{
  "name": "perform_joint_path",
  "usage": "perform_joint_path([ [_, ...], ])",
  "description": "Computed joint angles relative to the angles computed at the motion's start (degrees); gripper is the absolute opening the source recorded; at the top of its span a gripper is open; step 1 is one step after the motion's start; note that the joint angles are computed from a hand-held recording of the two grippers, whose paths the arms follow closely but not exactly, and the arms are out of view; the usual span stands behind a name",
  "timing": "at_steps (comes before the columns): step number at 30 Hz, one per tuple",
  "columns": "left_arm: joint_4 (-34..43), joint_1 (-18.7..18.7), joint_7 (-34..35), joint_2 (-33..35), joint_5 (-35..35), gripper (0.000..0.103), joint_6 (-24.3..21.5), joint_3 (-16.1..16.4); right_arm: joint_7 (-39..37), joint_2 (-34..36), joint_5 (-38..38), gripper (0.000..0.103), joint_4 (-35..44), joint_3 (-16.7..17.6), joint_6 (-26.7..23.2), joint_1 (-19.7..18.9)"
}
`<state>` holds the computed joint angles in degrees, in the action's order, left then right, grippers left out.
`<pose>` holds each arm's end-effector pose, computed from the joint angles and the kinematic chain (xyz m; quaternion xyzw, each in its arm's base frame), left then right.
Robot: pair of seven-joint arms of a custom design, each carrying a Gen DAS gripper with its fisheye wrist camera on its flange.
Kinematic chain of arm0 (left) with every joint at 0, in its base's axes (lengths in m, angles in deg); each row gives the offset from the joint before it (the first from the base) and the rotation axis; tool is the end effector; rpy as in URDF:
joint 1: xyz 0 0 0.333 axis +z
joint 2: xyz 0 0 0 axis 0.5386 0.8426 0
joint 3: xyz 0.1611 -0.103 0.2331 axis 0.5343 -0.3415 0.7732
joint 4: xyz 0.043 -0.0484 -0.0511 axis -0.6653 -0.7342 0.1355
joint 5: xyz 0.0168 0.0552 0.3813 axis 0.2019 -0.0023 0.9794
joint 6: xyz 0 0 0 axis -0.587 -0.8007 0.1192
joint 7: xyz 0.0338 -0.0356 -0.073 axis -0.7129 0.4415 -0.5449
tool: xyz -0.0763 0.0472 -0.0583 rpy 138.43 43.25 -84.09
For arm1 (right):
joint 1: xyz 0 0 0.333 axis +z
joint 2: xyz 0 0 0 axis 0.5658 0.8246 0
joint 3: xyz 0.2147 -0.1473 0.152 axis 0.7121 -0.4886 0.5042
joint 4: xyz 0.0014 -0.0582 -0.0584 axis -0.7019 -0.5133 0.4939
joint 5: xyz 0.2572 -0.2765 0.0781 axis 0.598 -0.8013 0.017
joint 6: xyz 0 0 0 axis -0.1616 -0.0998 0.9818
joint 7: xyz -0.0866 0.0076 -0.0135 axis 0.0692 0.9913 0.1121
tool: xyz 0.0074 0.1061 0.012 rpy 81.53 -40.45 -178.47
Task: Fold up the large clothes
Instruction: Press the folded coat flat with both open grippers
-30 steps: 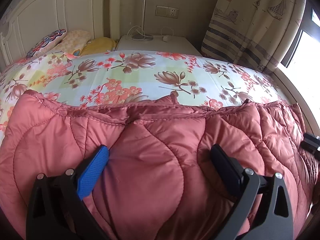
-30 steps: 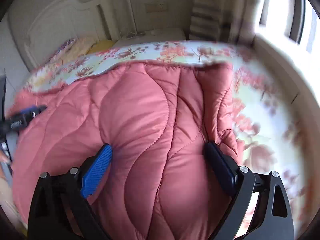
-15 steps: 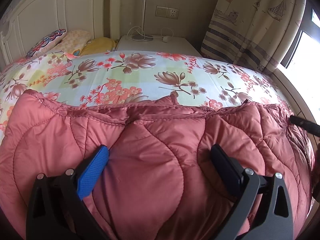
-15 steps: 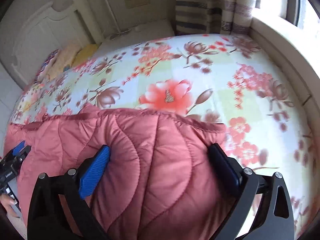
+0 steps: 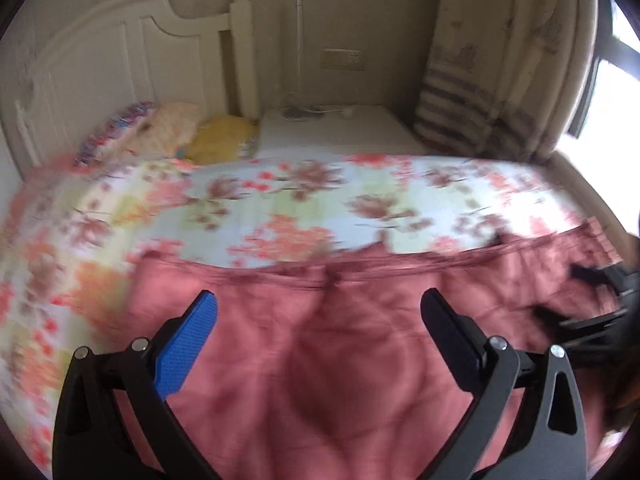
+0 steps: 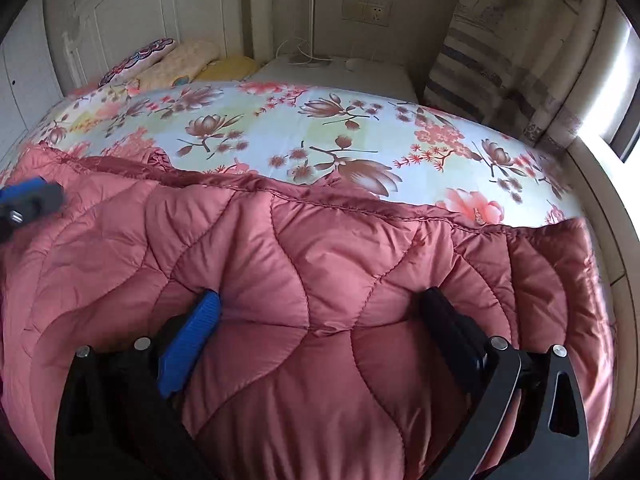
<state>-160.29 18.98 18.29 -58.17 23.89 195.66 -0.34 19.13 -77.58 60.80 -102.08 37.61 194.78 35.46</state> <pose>0.4375 -0.2369 0.5440 -0.6387 0.6720 -0.2530 0.2766 0.4888 0.0272 0.4997 -0.7633 0.5693 -0.2050 0.2262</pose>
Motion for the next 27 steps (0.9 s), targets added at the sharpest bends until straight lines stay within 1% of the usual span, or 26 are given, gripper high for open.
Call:
perform_joint_path([
  [1,0.0,1.6,-1.1,0.4,2.1,0.101,-2.8,-0.4,1.3,-0.8,-0.7,0.096,-0.3,0.5,-0.5,-0.5],
  [2,-0.2,2.3,-1.4,1.3,1.7,0.101,-4.9,0.2,2.7,-1.5,-1.9,0.096,-0.6,1.2,-0.2,-1.1],
  [3,-0.9,1.8,0.9,2.4,-2.6,0.101,-4.7,2.6,2.2,-2.1,-1.8,0.096,-1.3,0.9,0.8,-1.0],
  [4,-2.3,0.8,4.0,2.6,-8.2,0.101,-2.1,5.1,0.2,-3.9,0.2,0.096,-2.4,-0.1,1.7,0.4],
  [5,-3.9,-0.2,7.0,2.2,-14.1,0.101,1.3,7.6,-3.0,-5.0,3.3,0.097,-3.1,-1.8,2.3,2.4],
  [6,-4.4,-0.1,7.7,1.9,-16.5,0.101,2.7,8.1,-5.0,-5.2,5.2,0.097,-2.9,-2.5,2.2,3.3],
  [7,-4.4,0.9,6.6,2.0,-15.9,0.101,3.2,7.2,-5.5,-4.7,5.8,0.097,-2.8,-2.3,2.2,3.1],
  [9,-3.7,2.2,5.0,2.3,-13.8,0.101,2.3,5.4,-4.6,-2.4,5.8,0.098,-1.9,-1.1,1.3,2.2],
  [11,-3.0,3.6,1.5,1.4,-10.6,0.100,0.4,3.5,-6.1,-0.6,9.1,0.098,-1.1,-2.3,1.3,3.3],
  [12,-2.8,4.4,-0.9,0.4,-8.4,0.100,-1.0,2.4,-6.2,-0.6,9.5,0.098,-1.0,-2.3,1.0,3.2],
  [13,-3.3,4.8,-3.0,-1.5,-6.1,0.101,-0.1,1.6,-6.2,-0.5,9.4,0.098,-0.9,-2.1,1.0,3.0],
  [15,-5.0,3.9,-3.0,-4.0,-4.6,0.101,4.6,2.0,-6.2,-0.9,9.3,0.098,-1.4,-1.7,1.5,2.8],
  [17,-3.4,4.1,-2.6,-2.6,-0.9,0.101,5.6,0.5,-6.6,-1.2,9.7,0.098,-1.7,-1.8,1.5,2.8],
  [18,-2.7,4.3,-2.8,-1.4,0.8,0.101,5.2,0.0,-6.8,-1.1,10.0,0.098,-1.6,-1.8,1.5,2.9],
  [19,-1.3,3.5,-0.2,1.5,-1.5,0.101,3.1,0.8,-6.8,-1.1,10.1,0.098,-1.7,-1.8,1.5,2.8],
  [20,0.1,1.0,3.7,5.1,-7.8,0.101,1.1,3.6,-7.0,-1.1,10.3,0.098,-1.7,-1.8,1.5,2.8],
  [21,0.7,0.2,8.7,6.9,-15.8,0.101,0.9,5.3,-7.1,-1.1,10.3,0.098,-1.7,-1.8,1.6,2.8],
  [22,0.0,-0.8,10.3,6.8,-19.7,0.101,2.9,7.0,-7.1,-1.0,10.5,0.098,-1.7,-1.8,1.6,2.8],
  [24,-0.8,0.4,9.5,6.0,-19.8,0.101,4.7,6.1,-7.8,-1.1,11.4,0.098,-1.6,-2.2,1.4,3.2],
  [27,-0.3,1.4,8.4,5.7,-18.0,0.101,3.9,4.7,-7.1,-1.2,10.8,0.098,-1.7,-1.6,1.4,2.7],
])
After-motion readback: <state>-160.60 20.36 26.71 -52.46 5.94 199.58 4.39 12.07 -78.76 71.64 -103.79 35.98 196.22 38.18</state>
